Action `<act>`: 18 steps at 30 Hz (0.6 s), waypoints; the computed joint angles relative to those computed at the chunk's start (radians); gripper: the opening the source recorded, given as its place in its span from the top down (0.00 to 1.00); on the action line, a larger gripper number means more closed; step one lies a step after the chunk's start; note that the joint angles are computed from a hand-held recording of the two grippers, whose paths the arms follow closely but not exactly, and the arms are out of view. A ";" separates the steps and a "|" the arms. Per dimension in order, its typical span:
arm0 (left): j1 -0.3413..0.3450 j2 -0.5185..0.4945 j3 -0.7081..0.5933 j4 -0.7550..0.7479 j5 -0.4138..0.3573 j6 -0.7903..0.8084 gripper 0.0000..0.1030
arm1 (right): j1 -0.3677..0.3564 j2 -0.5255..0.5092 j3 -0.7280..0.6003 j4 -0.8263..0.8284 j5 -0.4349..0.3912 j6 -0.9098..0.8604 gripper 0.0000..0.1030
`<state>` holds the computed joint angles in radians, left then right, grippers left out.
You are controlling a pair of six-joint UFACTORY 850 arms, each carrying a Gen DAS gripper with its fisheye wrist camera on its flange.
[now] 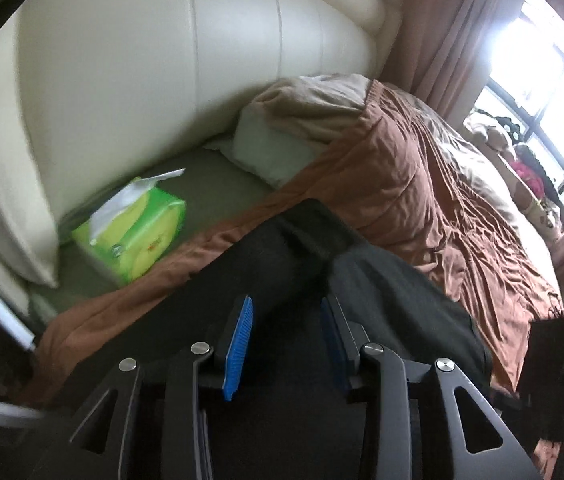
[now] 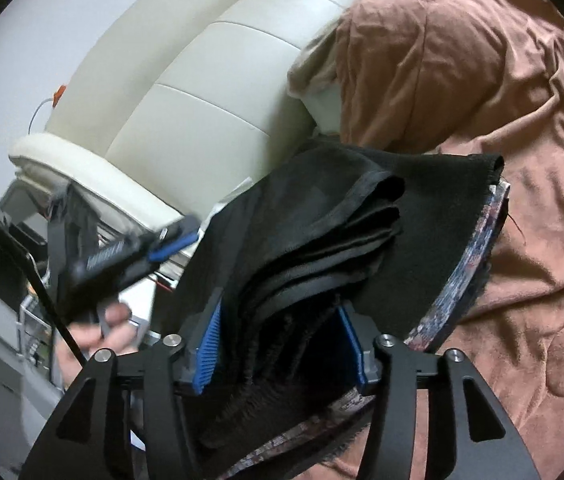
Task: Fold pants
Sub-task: 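Lower the shorts onto the bed corner and open both tools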
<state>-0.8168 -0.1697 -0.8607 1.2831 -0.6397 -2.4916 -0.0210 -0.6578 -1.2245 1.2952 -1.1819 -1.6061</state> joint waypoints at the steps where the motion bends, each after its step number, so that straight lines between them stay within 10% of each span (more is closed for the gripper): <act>1: -0.009 0.006 0.009 0.006 -0.002 -0.014 0.63 | 0.003 -0.001 -0.009 0.005 0.012 0.009 0.52; 9: -0.053 0.002 0.061 -0.155 -0.026 -0.050 0.63 | 0.025 0.123 0.058 0.105 0.369 -0.069 0.67; 18: -0.141 0.012 0.017 -0.187 -0.161 -0.065 0.63 | -0.037 0.211 0.100 0.050 0.232 -0.165 0.67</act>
